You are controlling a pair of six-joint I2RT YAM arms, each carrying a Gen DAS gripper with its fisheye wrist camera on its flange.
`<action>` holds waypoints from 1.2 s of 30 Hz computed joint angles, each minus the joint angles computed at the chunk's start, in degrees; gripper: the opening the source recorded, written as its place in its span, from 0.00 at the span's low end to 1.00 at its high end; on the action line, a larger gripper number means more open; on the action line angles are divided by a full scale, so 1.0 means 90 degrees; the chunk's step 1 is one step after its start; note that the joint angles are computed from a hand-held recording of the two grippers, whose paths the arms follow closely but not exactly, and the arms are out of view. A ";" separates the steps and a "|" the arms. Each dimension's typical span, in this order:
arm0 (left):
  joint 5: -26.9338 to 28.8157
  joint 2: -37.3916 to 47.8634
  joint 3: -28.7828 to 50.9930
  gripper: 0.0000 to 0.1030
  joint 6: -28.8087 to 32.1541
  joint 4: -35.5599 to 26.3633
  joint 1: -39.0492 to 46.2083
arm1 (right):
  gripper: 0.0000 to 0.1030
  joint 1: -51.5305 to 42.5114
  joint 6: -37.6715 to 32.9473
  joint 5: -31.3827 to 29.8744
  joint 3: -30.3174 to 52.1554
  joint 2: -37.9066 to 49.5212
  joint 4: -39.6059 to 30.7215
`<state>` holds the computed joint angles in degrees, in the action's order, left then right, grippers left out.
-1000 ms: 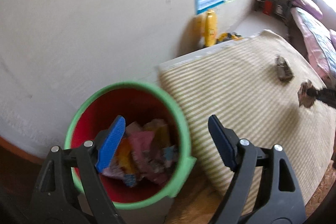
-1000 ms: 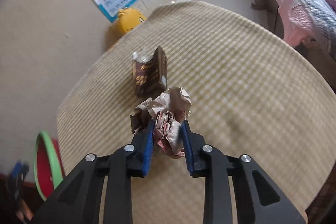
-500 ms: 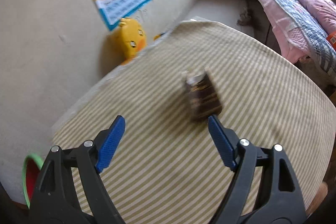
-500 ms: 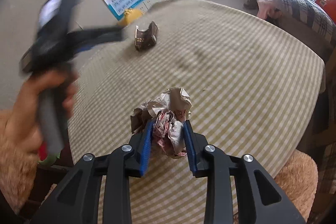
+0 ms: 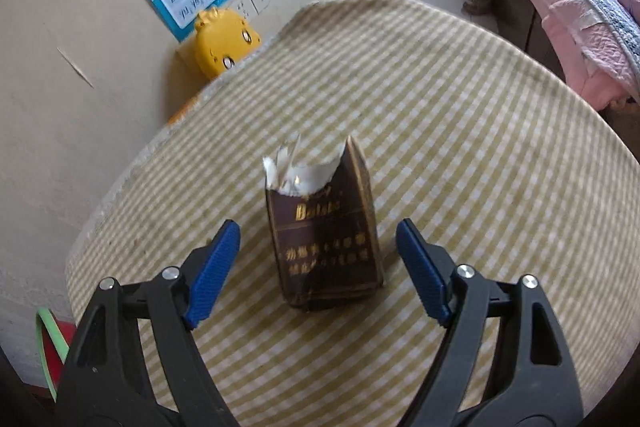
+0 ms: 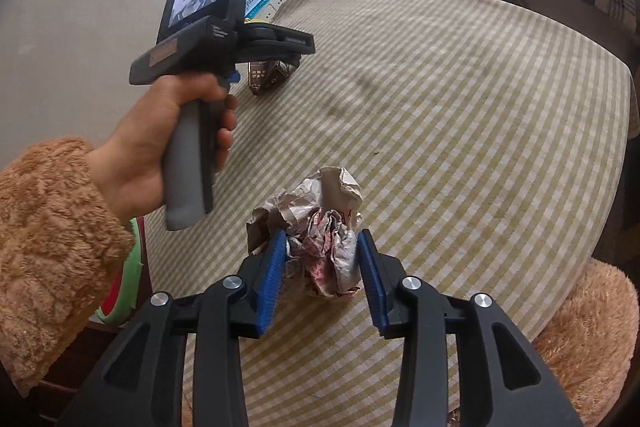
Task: Collect trash
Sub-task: 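Grasp the brown cigarette box with the left gripper while the right grasps the crumpled brown paper, then lift the box and brown paper and carry both over the red bucket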
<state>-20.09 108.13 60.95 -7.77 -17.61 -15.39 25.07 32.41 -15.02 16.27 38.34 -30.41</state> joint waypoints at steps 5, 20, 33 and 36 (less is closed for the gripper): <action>0.0279 0.0085 0.0200 0.51 -0.0122 -0.0091 -0.0008 | 0.37 -0.0051 0.0040 -0.0076 -0.0007 -0.0065 -0.0038; 0.1206 -0.2125 -0.1457 0.44 0.0212 -0.0178 0.0763 | 0.49 0.0363 0.0234 0.0359 0.0073 0.0119 -0.0008; 0.1720 -0.5997 -0.2975 0.44 0.1357 -0.1612 0.1460 | 0.61 0.1038 0.0558 0.0758 0.0294 0.0653 0.0015; 0.1937 -0.6493 -0.3070 0.44 0.1474 -0.1959 0.1752 | 0.61 0.1176 0.0638 0.0911 0.0361 0.0748 -0.0003</action>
